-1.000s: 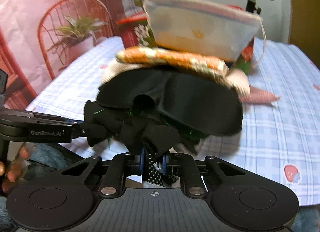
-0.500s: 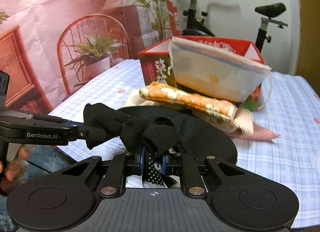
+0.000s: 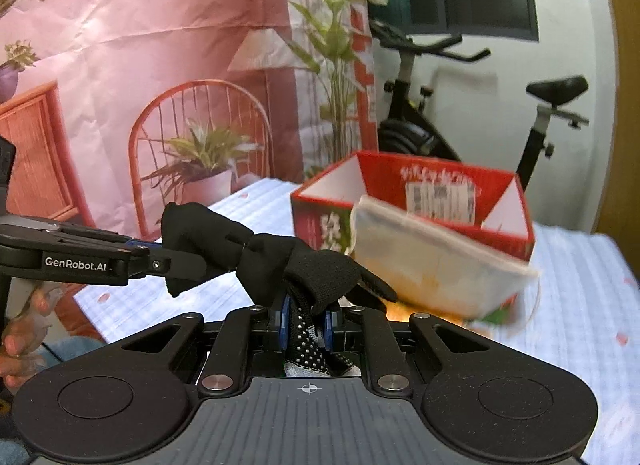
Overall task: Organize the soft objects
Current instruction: 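Carry the black glove with both tools over the red box and lower it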
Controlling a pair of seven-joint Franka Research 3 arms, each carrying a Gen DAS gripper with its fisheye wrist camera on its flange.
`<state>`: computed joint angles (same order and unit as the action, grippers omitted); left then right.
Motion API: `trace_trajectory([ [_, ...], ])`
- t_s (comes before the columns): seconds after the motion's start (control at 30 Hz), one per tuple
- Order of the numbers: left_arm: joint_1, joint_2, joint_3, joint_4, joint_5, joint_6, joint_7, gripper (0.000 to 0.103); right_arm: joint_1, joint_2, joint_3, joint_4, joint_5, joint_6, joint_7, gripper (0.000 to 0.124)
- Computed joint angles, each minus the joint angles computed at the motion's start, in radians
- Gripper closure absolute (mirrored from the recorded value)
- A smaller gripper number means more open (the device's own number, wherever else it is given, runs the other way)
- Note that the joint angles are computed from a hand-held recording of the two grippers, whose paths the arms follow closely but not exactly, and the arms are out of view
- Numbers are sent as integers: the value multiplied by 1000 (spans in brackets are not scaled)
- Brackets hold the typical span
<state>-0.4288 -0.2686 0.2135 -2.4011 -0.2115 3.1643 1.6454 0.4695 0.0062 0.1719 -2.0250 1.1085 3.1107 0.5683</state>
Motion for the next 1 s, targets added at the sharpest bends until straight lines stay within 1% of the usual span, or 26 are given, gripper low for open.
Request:
trace_trajectory([
  [0.17,-17,20,17,34,-16,-2,22,84,-13,34,-1,36,-132,8,89,109],
  [0.23,-51,23,50,54,-53,-10,58,84,-23,39,5,50,-138,-2,90,109],
  [0.37,-181,49,169,141,-211,-30,196,84,-51,58,6,121,-118,-63,69,109],
  [0.43,-261,81,241,214,-322,-52,296,84,-67,77,1,172,-122,-99,72,109],
  [0.47,-285,102,260,246,-370,-58,342,84,-74,90,-4,201,-145,-118,88,109],
  [0.53,-301,164,280,329,-442,-80,418,84,-85,128,-19,273,-232,-158,148,109],
  [0.6,-281,242,275,422,-478,-119,447,84,-96,186,-32,367,-332,-191,214,109],
  [0.63,-265,280,271,471,-507,-154,462,84,-102,218,-38,417,-380,-213,245,109],
  [0.67,-245,321,265,520,-526,-189,458,84,-107,259,-47,478,-432,-235,279,109],
  [0.77,-178,434,241,648,-555,-286,415,84,-136,377,-48,651,-520,-319,352,109],
  [0.87,-126,533,226,758,-511,-372,340,84,-157,511,-54,838,-597,-416,433,109],
  [1.0,-54,631,187,873,-468,-467,290,84,-173,664,-57,1042,-675,-537,505,109],
])
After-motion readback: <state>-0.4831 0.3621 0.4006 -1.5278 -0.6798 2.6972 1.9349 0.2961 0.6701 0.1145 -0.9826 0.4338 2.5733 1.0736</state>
